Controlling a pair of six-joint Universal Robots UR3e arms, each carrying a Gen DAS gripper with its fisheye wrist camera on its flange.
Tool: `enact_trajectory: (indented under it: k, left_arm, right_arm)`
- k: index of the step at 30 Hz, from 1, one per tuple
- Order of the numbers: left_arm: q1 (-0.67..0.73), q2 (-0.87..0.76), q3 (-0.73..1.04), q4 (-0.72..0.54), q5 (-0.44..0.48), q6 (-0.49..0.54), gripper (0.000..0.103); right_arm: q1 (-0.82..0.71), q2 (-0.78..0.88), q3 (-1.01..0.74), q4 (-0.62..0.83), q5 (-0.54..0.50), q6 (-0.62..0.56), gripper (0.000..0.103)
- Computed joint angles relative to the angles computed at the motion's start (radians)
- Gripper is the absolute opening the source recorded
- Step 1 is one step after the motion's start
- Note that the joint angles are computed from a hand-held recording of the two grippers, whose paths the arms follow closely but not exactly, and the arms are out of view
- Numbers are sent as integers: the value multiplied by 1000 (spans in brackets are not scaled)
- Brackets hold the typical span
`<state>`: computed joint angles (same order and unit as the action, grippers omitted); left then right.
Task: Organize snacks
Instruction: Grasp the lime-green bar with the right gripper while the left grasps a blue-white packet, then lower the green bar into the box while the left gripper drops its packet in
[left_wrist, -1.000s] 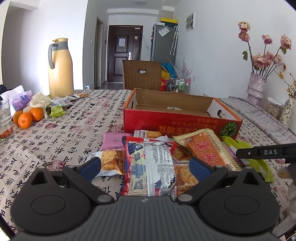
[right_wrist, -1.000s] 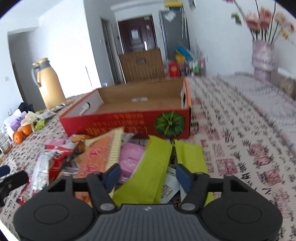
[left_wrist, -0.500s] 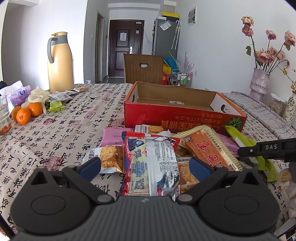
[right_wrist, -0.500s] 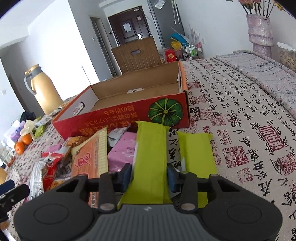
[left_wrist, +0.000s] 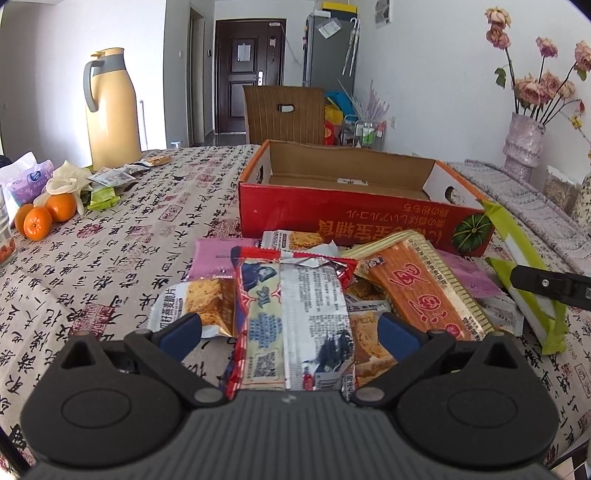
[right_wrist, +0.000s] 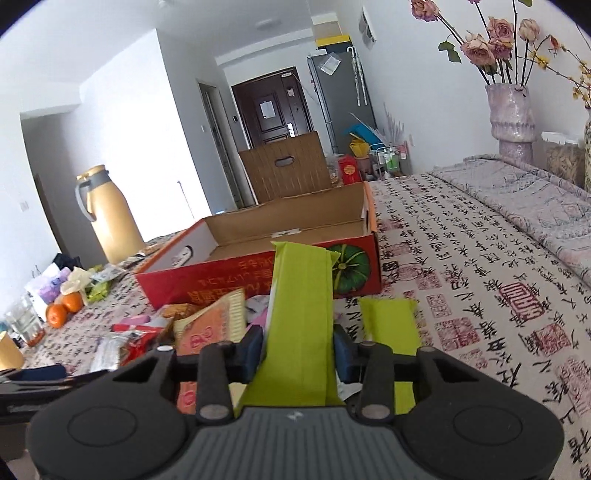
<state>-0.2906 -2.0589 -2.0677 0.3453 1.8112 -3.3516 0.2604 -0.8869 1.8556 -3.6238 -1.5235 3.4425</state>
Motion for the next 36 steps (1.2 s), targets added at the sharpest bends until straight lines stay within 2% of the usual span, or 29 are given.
enact_trajectory:
  k: [6,8,11,12,15,19,36]
  left_arm:
    - [-18,-41,84,-104,35,-39,103]
    - [-19,-44,90,-117,36,-49,98]
    - [-7,-36,80,-124,12,-58,85]
    - [0,-31,74,-127,-2,-60,77]
    - [11,-24,59,-121,-18,-68,73]
    - [16,-9,40,-103,-28,-64,62]
    - [12,82,34,-71,-2,-10,61]
  right_arm:
    - [27,3,25,-44,-5,-7,39]
    - [34,8,29,-49,-4,0,39]
    - [40,10,44,-61,-4,12,39]
    - [43,10,49,-64,-7,14,39]
    - [51,6,64,-75,-17,18,39]
    - [58,-2,81,-83,-28,24,39]
    - [69,-32,79,-91,-53,13,39]
